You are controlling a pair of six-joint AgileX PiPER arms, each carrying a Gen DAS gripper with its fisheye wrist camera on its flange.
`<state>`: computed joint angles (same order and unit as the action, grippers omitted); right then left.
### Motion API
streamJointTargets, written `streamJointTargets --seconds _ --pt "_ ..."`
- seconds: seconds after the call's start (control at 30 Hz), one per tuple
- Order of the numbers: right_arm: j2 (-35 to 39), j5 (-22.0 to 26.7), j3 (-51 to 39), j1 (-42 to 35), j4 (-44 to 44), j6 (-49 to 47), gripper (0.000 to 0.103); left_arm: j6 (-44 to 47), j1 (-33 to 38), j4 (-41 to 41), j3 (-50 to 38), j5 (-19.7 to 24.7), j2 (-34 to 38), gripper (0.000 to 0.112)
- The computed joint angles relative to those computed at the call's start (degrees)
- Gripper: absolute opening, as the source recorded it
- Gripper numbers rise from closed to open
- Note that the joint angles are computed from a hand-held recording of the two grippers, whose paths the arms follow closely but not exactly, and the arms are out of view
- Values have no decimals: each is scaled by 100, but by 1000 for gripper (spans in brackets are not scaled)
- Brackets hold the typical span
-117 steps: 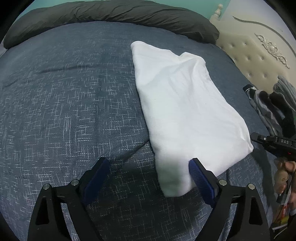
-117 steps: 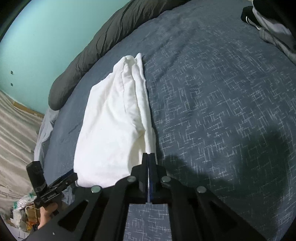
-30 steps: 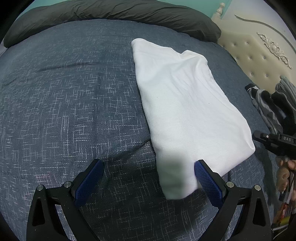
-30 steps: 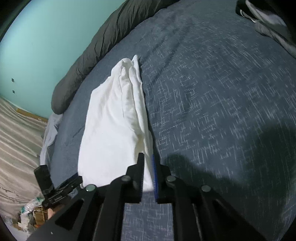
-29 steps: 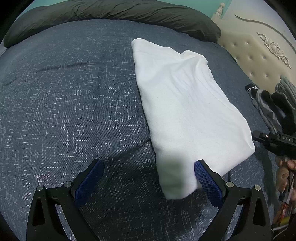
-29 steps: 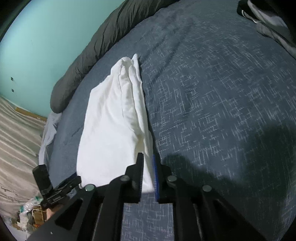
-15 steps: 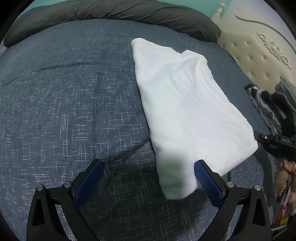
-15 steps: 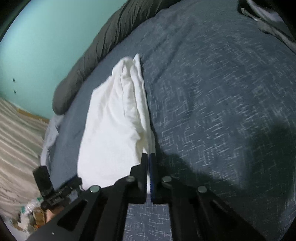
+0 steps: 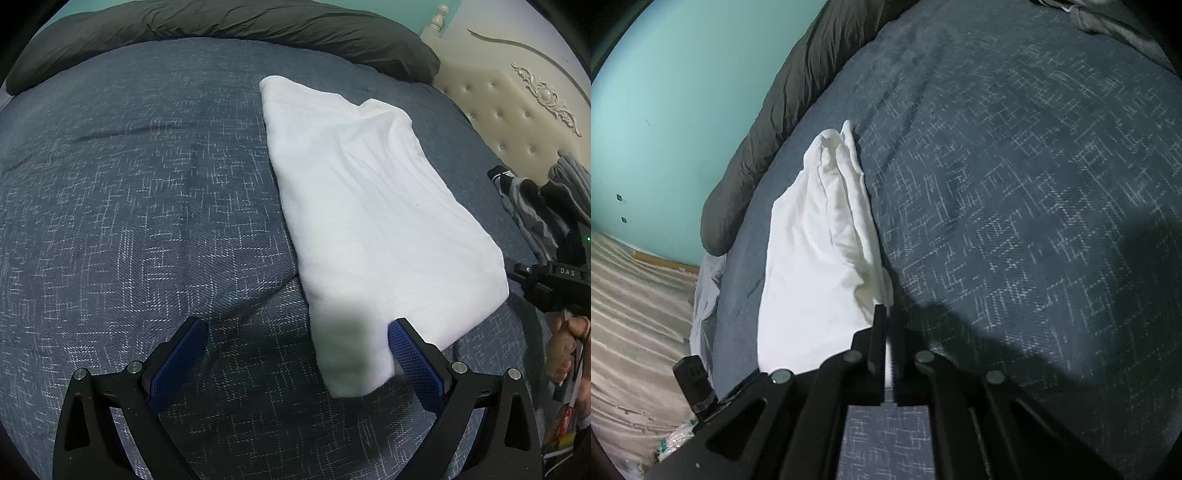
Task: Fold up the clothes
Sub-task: 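Pinch the shirt's folded end with the right gripper and lift it slightly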
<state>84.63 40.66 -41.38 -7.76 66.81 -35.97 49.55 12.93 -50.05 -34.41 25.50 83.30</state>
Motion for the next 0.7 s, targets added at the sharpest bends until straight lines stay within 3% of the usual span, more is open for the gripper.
streamJointTargets --seconds 0.13,0.27,0.4,0.7 --pt "21 -45 -365 172 -901 759 4 185 45 -175 17 9 -7 101" --pt "78 -100 -838 310 -1084 933 4 270 78 -236 -51 65 -24 101" --pt "705 -9 -2002 767 -1448 1314 32 444 169 -389 -94 149 -75 101" --pt "2688 450 -5166 1395 -2833 2778 32 1186 606 -863 -82 272 67 101"
